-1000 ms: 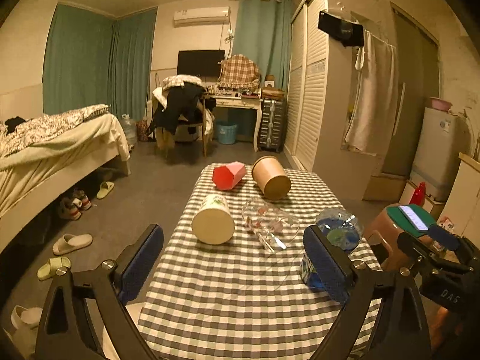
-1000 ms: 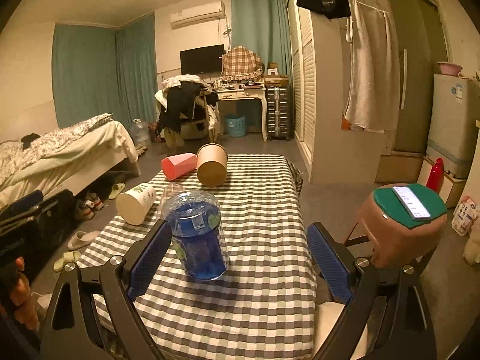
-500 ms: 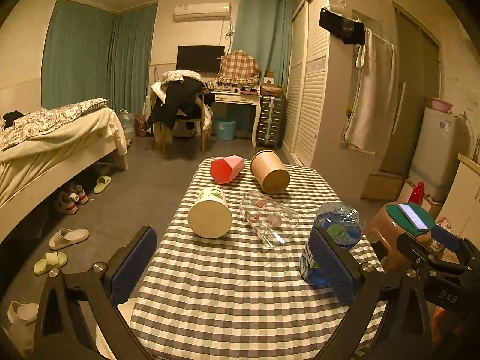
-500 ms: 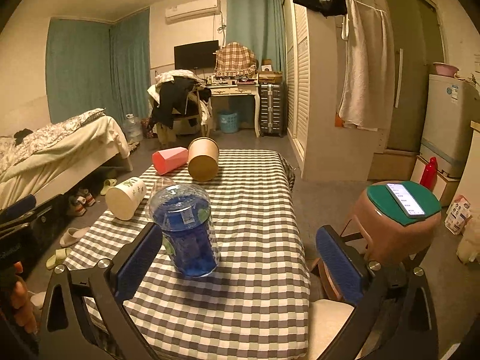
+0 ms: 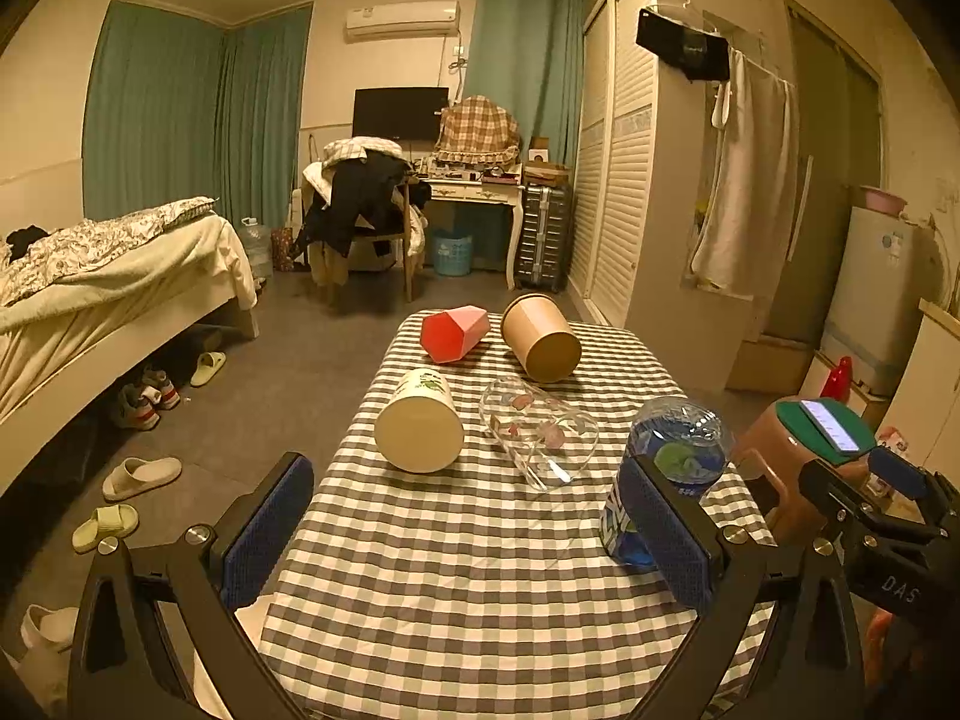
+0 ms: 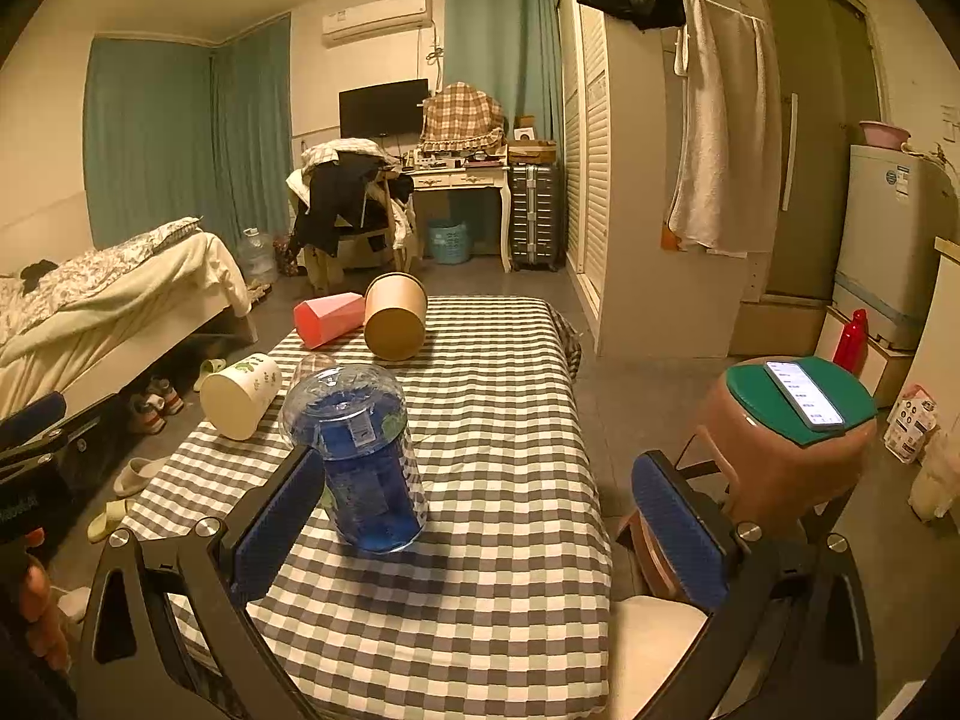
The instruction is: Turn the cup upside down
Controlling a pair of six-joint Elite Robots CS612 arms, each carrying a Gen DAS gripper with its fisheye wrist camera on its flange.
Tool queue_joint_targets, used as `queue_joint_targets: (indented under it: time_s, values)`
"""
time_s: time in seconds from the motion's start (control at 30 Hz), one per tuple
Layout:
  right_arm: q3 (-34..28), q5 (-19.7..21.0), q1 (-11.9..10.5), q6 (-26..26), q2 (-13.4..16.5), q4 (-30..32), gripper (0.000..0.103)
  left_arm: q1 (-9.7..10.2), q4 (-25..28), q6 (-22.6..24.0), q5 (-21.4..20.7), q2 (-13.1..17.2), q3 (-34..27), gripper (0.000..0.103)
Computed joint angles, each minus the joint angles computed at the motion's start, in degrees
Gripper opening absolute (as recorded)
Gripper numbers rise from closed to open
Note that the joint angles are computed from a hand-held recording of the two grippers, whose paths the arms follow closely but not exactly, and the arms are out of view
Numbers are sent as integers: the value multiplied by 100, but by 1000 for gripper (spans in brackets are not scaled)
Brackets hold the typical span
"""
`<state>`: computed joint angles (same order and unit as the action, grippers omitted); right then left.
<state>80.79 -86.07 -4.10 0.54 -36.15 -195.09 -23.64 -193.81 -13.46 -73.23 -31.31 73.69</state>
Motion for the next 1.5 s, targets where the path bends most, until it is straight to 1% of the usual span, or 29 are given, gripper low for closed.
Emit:
queue_joint_targets:
  time_s: [0.33,0.77,1.5]
  values:
    - [-10,-10,0,-5,0,34,103,-23,-22,42,155,6,5,103]
    - [-26,-18,7,-43,-4,115,103,-21,-10,18,131,4,14,103]
    - [-72,-28,27,-85,15,173,103,-30,-14,130,123,3,2,103]
